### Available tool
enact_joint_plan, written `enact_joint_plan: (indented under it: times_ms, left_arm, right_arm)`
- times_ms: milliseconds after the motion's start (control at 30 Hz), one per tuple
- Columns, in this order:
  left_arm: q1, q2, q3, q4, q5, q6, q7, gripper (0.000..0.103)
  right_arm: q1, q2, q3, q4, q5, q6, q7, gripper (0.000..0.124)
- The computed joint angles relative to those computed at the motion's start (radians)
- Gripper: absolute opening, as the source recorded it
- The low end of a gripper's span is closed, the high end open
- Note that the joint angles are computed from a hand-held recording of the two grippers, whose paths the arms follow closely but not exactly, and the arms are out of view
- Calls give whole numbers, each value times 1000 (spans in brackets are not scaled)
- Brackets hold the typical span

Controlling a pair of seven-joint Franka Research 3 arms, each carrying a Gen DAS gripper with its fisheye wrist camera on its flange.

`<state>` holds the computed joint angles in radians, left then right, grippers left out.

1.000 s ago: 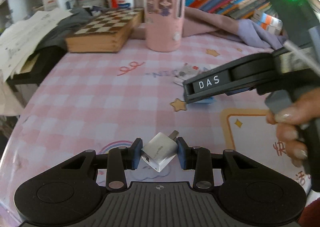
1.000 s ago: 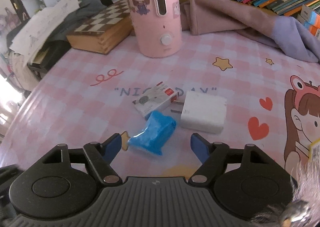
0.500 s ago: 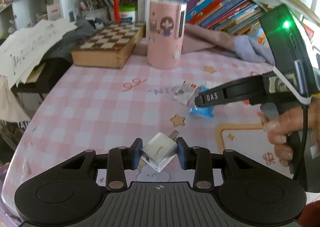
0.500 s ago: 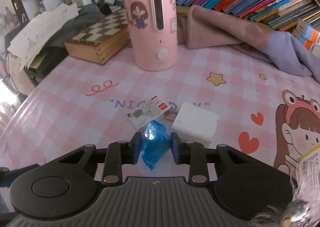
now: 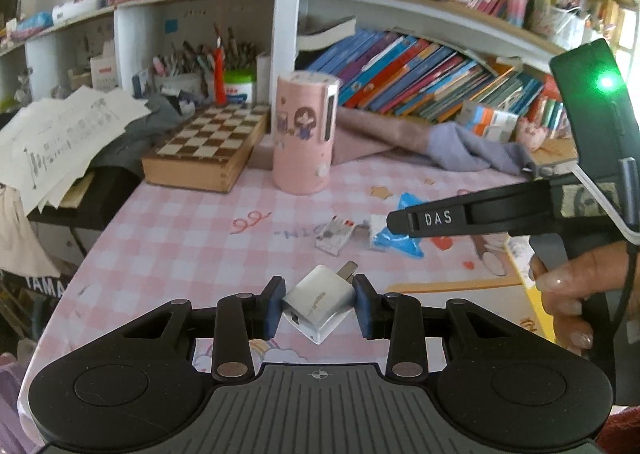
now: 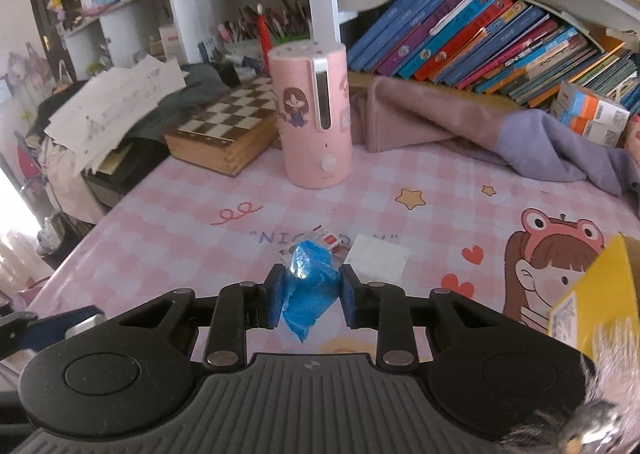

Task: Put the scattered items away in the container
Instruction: 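Lift the charger plug and blue packet and carry them toward the yellow box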

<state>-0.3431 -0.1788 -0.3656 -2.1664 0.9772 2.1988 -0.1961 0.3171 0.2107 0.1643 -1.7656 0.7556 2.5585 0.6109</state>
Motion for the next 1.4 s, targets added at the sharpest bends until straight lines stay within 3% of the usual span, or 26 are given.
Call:
enact_joint_plan:
  times_ms: [500,1000,1400]
  left_arm:
    - [-61,-76,-78,-28,21,-33,-23,35]
    - [-132,-86,-122,-44,-14,-15,-37,35]
    - [-142,-1,-105,7,64,130,-12,35]
  right_arm:
    - [2,-328,-88,-340,196,32,-174,26]
    - [15,-605,-177,-648,131,63,-82,26]
    - [-28,-719,-219,-759,5,101,21,25]
